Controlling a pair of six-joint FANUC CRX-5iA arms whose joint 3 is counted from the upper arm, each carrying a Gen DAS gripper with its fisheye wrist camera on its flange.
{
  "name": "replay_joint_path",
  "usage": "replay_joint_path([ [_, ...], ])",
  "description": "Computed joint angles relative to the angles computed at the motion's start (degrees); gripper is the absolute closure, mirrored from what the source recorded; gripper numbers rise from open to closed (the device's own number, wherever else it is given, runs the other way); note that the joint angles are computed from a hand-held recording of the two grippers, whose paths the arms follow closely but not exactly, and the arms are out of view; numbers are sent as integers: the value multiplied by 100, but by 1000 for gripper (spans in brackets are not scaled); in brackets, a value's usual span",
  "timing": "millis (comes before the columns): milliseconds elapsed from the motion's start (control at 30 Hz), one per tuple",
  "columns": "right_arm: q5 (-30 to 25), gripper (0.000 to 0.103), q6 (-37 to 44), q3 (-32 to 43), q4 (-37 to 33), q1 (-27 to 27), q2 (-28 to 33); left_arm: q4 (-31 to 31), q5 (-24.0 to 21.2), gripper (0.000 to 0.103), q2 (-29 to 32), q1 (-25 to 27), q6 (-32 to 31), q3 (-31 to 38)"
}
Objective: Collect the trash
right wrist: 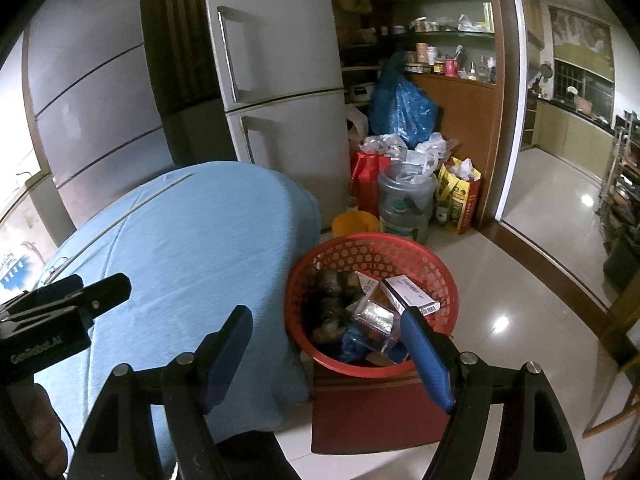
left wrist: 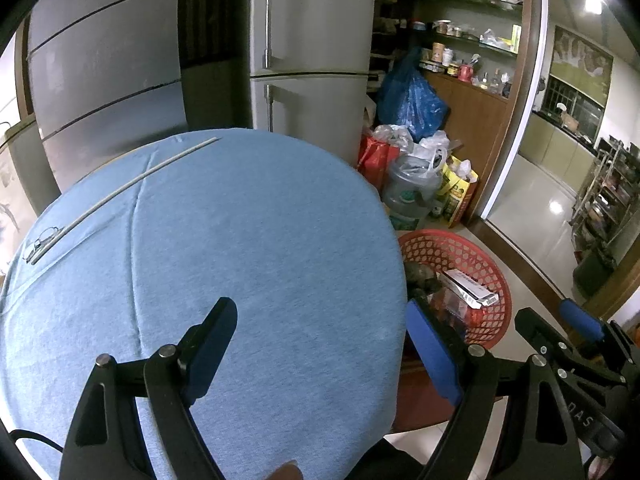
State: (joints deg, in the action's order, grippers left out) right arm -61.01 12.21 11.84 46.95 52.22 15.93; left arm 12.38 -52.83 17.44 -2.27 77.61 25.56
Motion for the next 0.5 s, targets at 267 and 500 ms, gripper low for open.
replay_joint_path([
  [267,-26,23,-22,0,39,2,0,30,7,17,-15,-18,-8,-23],
  [500,-61,23,-40,-7,41,2,5,237,132,16,-66,21,-157,-173],
])
